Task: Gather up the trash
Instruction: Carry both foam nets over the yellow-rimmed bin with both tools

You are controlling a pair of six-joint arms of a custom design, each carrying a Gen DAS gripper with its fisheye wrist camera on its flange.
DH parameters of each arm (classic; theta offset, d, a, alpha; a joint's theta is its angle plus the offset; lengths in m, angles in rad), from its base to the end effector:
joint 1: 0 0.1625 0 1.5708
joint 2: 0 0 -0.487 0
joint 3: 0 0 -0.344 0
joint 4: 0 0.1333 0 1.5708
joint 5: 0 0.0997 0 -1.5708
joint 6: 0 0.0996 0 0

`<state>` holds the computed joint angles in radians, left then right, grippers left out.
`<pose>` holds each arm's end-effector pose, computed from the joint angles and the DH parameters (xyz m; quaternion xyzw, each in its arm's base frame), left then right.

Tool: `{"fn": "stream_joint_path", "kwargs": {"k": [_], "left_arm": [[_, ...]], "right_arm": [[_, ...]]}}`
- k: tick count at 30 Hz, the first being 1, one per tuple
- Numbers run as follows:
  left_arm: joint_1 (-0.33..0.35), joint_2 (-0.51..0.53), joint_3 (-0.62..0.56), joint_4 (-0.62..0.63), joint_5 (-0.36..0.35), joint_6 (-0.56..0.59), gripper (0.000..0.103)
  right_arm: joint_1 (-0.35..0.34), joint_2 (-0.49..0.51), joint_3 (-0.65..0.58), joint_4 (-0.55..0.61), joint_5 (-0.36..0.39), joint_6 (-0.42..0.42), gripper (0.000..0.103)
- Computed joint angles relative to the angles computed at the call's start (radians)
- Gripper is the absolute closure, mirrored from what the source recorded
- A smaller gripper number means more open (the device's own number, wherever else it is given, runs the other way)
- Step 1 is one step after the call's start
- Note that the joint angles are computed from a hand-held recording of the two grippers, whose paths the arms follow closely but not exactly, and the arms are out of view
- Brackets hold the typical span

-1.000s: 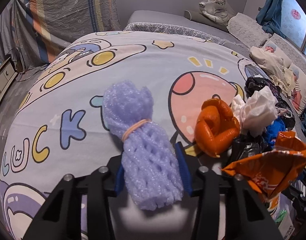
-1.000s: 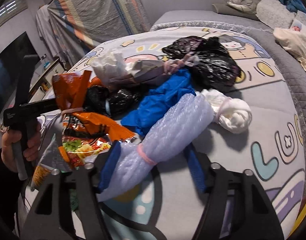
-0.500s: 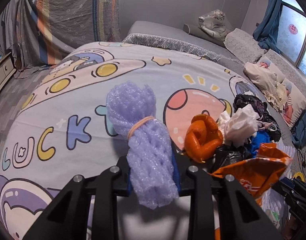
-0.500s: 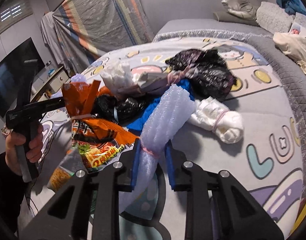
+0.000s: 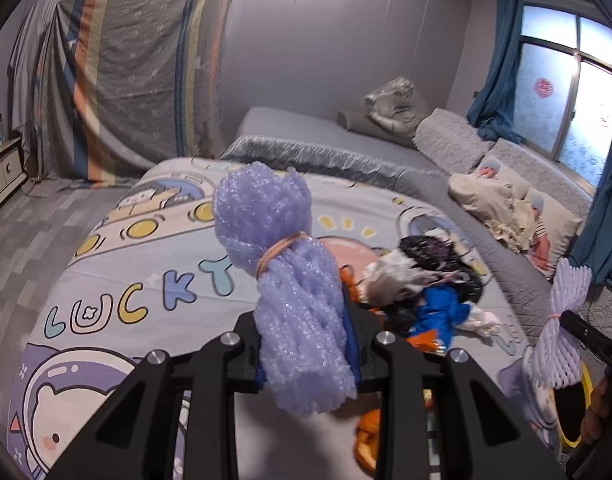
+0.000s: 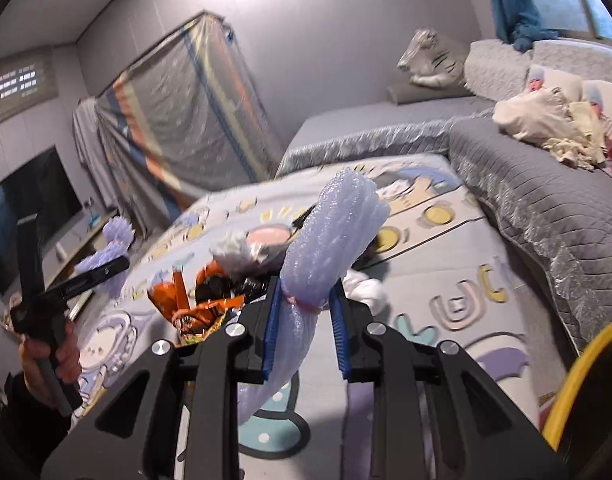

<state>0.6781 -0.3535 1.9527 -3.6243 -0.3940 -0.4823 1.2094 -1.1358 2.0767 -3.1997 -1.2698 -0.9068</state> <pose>-0.2897 -0.5226 -0.0034 0.0428 0.8189 -0.4880 0.2990 -0.0405 -0.5676 0.3160 0.2994 -0.8828 0.3522 0.0838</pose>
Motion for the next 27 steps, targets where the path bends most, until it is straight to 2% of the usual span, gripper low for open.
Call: {"fn": "stream_joint_path", "kwargs": {"k": [5,12,19,27], "left_arm": [[-0.069,0.034,-0.054,-0.065,-0.011,0.119,0.076],[-0.101,0.09,-0.188,-0.037,-0.102,0.237,0.076],[-0.086,0.168,-0.355,0.057,-0.257,0.311,0.076],[-0.059,0.285,-0.596,0.205,-0.473,0.394,0.076]], "right_arm": [[-0.054,-0.07,0.032,-0.021,0.078,-0.003,0.08],[-0.129,-0.13,0.047,-0.053,0.129,0.013,0.08],[-0.209,-0.168,0.039,-0.102,0.163,0.062,0.08],[-0.316,-0.177,0.016,-0.308,0.165,0.235,0.08]]}}
